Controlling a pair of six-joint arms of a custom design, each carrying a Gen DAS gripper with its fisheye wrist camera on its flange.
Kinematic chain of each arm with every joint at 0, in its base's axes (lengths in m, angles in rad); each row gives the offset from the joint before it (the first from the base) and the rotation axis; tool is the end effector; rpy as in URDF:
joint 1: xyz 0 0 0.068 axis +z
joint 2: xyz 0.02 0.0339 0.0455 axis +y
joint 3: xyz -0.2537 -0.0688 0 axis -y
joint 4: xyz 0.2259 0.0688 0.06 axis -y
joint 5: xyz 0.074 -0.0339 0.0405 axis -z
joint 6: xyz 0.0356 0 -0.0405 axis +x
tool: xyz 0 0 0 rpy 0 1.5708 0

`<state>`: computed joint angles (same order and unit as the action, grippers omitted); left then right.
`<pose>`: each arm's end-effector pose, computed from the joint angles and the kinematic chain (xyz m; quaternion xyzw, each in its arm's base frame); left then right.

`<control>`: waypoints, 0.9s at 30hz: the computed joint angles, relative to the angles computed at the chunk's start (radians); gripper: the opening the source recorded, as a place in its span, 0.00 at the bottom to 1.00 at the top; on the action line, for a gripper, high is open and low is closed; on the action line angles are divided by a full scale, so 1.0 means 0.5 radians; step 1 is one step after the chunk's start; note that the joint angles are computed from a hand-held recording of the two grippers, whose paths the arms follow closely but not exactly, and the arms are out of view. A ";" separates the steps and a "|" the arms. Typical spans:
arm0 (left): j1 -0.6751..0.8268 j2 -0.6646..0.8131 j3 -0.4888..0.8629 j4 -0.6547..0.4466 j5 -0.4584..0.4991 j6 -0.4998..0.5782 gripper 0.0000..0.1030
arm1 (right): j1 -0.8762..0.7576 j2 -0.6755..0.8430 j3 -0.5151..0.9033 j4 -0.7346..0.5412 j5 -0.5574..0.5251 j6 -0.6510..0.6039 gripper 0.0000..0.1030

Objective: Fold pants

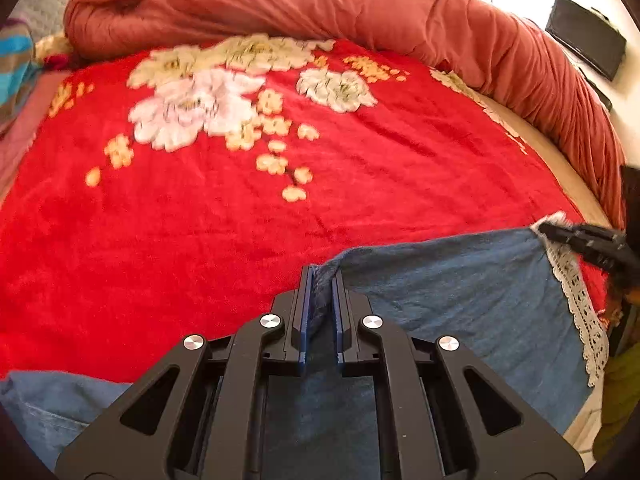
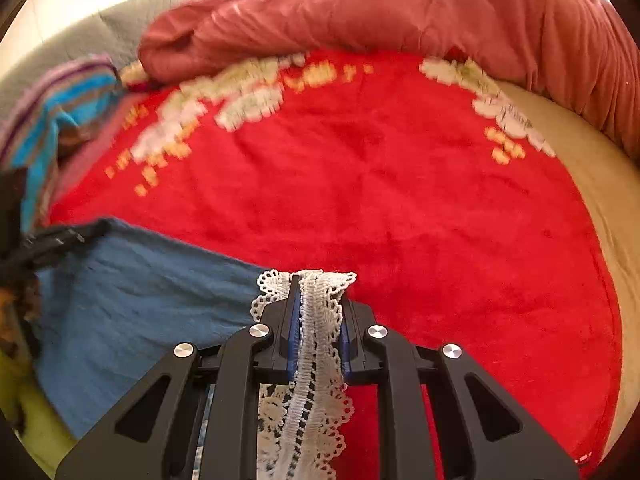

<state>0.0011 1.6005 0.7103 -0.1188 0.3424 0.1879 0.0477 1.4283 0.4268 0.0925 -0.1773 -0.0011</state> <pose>0.2736 -0.0117 0.1383 0.1353 0.9382 -0.1372 0.2874 0.2227 0.0169 0.1207 -0.0517 0.9411 0.0912 0.3216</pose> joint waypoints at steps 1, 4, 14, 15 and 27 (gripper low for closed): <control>0.005 0.022 -0.010 0.024 -0.002 -0.010 0.05 | 0.002 0.049 -0.021 0.071 0.008 0.026 0.15; 0.054 0.039 -0.026 0.058 0.054 -0.009 0.08 | -0.008 0.034 -0.044 0.094 0.014 0.046 0.18; 0.716 -0.587 -0.073 -0.289 0.341 0.211 0.30 | -0.006 -0.910 -0.298 -0.303 0.150 0.103 0.47; 0.775 -0.644 -0.088 -0.335 0.393 0.257 0.33 | 0.035 -1.049 -0.312 -0.404 0.170 0.112 0.50; 0.401 -0.835 -0.406 -0.401 0.046 0.295 0.47 | 1.310 -0.729 -0.232 -0.348 0.892 0.501 0.57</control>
<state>0.2016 1.1830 0.5075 -0.3192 0.3654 0.3356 0.7025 1.0639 0.3107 -0.0817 0.2687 0.2493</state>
